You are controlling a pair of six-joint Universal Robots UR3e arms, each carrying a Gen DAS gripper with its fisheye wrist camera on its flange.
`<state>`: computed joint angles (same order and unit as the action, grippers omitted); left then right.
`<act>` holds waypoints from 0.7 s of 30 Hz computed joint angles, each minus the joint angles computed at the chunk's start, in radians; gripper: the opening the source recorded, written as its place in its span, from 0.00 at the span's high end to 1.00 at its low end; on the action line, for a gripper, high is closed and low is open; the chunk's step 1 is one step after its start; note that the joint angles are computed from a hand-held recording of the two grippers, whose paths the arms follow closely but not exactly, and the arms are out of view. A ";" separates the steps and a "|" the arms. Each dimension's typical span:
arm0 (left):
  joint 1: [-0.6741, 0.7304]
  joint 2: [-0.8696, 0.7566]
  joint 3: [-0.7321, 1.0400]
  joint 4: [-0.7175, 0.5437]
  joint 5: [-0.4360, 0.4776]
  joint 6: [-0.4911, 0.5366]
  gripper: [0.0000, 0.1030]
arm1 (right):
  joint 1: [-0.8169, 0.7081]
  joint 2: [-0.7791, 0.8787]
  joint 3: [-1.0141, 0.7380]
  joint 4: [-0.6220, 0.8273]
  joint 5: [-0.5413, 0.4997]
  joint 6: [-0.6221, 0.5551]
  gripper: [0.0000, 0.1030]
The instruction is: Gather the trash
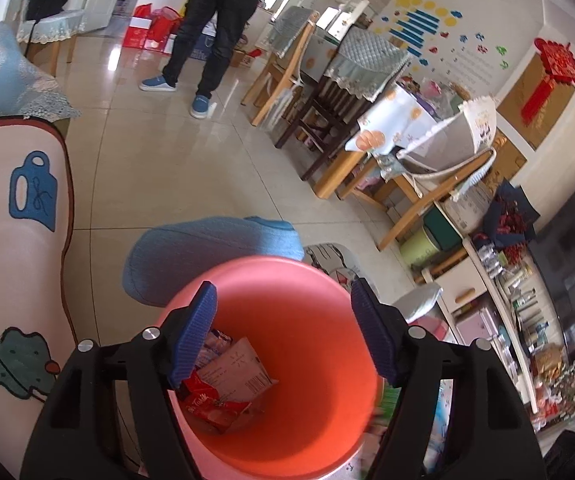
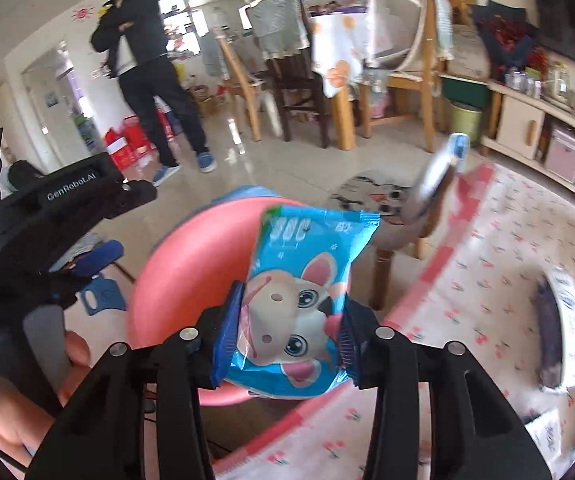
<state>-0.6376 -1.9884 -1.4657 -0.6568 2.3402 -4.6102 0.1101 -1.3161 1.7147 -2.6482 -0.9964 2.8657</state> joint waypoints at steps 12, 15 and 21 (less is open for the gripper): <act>-0.008 -0.054 0.082 0.012 -0.003 0.120 0.19 | -0.137 -0.202 0.258 -0.073 -0.021 -0.002 0.14; -0.033 -0.105 0.163 0.009 0.025 0.189 0.15 | -0.204 -0.276 0.345 -0.087 -0.013 -0.060 0.13; -0.082 -0.224 0.347 0.032 0.056 0.342 0.04 | -0.380 -0.469 0.529 -0.089 0.042 -0.223 0.12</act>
<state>-0.7196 -2.2129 -1.1187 -0.6253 2.3961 -4.2677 -0.2700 -1.7856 2.2441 -2.7376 -0.9548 2.6426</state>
